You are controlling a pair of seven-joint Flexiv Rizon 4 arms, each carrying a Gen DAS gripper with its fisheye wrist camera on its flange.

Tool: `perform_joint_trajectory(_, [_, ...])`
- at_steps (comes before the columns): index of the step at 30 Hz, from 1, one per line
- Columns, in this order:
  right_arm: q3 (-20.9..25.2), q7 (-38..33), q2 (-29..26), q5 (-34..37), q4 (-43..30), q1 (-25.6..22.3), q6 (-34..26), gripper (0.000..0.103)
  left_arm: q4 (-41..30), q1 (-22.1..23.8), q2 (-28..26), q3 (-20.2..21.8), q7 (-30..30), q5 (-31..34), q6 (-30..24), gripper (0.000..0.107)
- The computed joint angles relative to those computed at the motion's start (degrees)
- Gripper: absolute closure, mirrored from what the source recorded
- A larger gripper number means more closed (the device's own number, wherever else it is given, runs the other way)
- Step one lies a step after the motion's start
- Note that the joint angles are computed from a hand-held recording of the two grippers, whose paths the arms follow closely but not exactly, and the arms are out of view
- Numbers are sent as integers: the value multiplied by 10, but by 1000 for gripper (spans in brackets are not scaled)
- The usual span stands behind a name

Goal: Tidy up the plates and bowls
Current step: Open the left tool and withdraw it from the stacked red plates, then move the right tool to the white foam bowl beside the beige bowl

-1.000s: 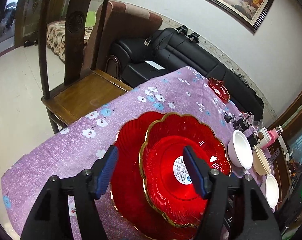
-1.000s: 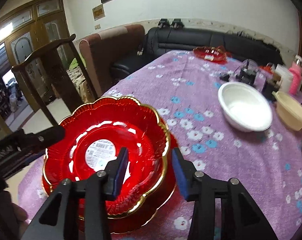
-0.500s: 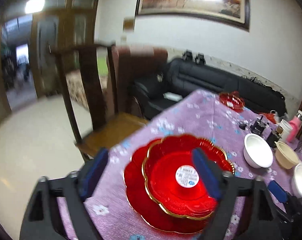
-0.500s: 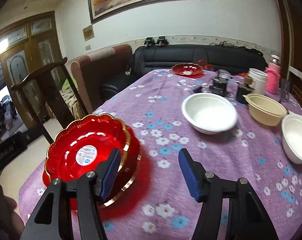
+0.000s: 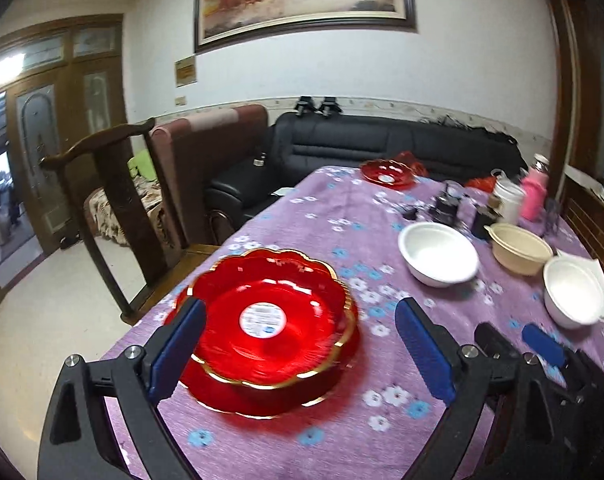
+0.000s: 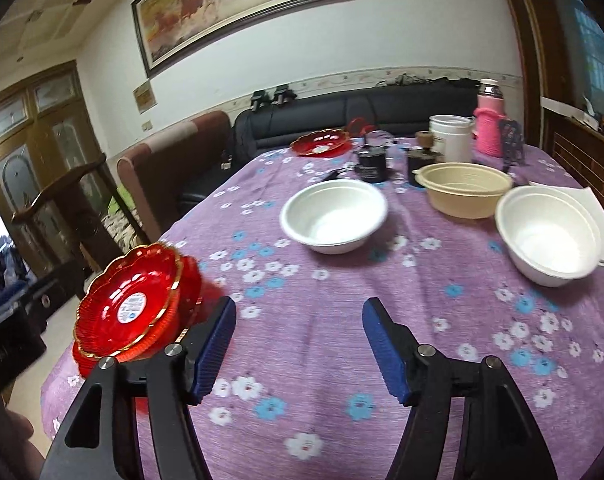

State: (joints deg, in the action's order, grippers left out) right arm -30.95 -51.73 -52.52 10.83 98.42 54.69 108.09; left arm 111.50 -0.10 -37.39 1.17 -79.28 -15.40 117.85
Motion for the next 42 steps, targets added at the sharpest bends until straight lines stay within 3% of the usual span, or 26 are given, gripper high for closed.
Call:
perform_joint_trajectory(6, [-1,-6,14,16,21,-19,14,31,-3,-46,-4,20,28,-17,-8,12])
perform_joint_trajectory(15, [-68,-7,15,64,37,-5,22,29,-21,-75,-14,25,66,-31,-36,12])
perform_joint_trajectory(21, [-72,9,17,81,20,-26,25,27,-44,-59,-17,4,66,-22,-86,12])
perform_joint_trajectory(29, [-41,29,6,55,-27,-70,5,27,-102,-84,-42,28,58,-26,-135,12])
perform_joint_trajectory(33, [16,37,2,1,-62,-124,-21,27,-125,-69,-53,9,52,-15,-152,12])
perform_joint_trajectory(36, [85,39,-3,-58,-100,-184,-53,27,-129,-53,-58,-6,47,-4,-152,12])
perform_joint_trajectory(42, [235,60,-67,-166,-259,-307,-184,26,-134,-7,-61,-43,35,7,-173,12])
